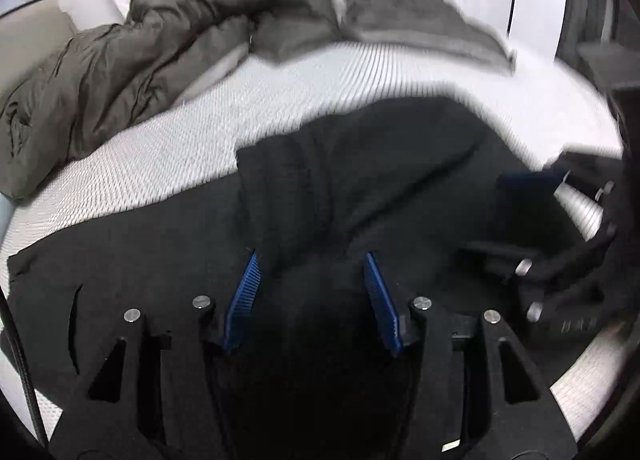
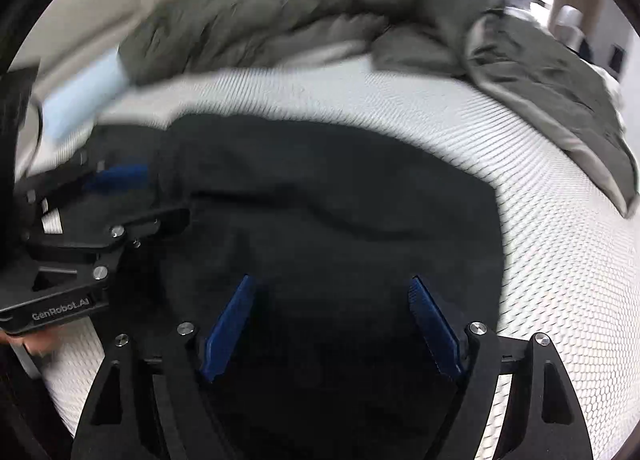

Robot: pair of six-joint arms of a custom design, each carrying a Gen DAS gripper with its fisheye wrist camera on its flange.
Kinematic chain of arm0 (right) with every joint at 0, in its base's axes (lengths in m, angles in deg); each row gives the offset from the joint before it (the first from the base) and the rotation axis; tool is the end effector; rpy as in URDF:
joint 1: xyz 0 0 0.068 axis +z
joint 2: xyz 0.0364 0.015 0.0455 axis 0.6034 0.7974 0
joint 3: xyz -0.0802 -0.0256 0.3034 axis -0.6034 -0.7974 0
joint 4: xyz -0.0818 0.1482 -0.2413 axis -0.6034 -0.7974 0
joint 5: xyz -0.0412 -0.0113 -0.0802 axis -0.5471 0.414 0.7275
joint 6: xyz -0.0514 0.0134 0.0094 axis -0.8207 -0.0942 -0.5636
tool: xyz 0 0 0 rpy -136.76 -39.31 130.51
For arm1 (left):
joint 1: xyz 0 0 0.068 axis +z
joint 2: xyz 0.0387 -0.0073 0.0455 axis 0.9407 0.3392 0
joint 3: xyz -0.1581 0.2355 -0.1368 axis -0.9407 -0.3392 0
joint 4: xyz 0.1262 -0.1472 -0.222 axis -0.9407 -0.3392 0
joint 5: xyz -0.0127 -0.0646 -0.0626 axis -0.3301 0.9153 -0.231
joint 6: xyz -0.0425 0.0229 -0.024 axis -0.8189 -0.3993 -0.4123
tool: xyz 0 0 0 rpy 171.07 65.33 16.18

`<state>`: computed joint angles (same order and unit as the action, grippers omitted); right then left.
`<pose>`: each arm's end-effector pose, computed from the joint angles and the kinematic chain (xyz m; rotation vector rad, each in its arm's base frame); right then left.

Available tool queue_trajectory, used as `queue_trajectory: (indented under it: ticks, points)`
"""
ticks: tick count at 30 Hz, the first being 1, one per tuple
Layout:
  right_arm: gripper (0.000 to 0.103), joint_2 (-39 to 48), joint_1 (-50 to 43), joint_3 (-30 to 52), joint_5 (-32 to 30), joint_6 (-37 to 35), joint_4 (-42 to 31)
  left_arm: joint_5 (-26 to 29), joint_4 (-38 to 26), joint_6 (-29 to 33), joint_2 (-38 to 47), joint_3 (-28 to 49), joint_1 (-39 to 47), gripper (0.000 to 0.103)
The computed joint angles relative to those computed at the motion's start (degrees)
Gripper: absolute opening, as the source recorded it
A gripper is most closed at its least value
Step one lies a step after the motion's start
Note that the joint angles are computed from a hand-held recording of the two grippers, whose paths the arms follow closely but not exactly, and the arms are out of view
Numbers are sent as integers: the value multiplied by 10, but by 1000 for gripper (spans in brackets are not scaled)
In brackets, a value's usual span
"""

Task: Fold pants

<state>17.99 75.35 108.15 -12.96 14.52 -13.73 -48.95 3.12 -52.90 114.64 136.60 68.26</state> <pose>0.2928 0.2139 0.1701 -0.1359 2.5053 -0.0537 0.3282 -0.0208 0.1978 0.7104 2.3232 -0.1528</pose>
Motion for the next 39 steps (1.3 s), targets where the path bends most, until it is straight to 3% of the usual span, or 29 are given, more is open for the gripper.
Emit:
queue_trajectory:
  ticks: [3,7,13,15,18,20,24,27,28,36,39]
  points:
    - [81,21,-3,-3,41,11,-22,67,-37,7,31,22,61,62]
    - [82,-27,-16,-32,101,64,-64,47,-23,-9,22,22,113,61]
    - [81,-117,26,-87,75,109,-28,168,-54,36,-64,-29,144,61]
    - [81,-114,57,-90,62,98,4,168,-79,93,-75,-51,115,61]
    - [81,-76,72,-88,21,105,47,101,-41,103,-61,-76,79,61]
    - [79,-50,66,-86,-1,113,54,103,-51,122,-54,-72,92,61]
    - [79,-34,100,-58,106,117,-64,100,-73,120,-41,-66,132,70]
    - [80,-59,115,-78,127,152,-87,181,-165,157,1,-10,212,72]
    - [80,-73,119,-91,133,159,-86,221,-202,165,16,16,250,78]
    - [93,-175,201,-150,175,252,-93,299,-179,50,71,93,436,85]
    - [95,-199,199,-161,173,265,-77,309,-198,-49,154,165,468,85]
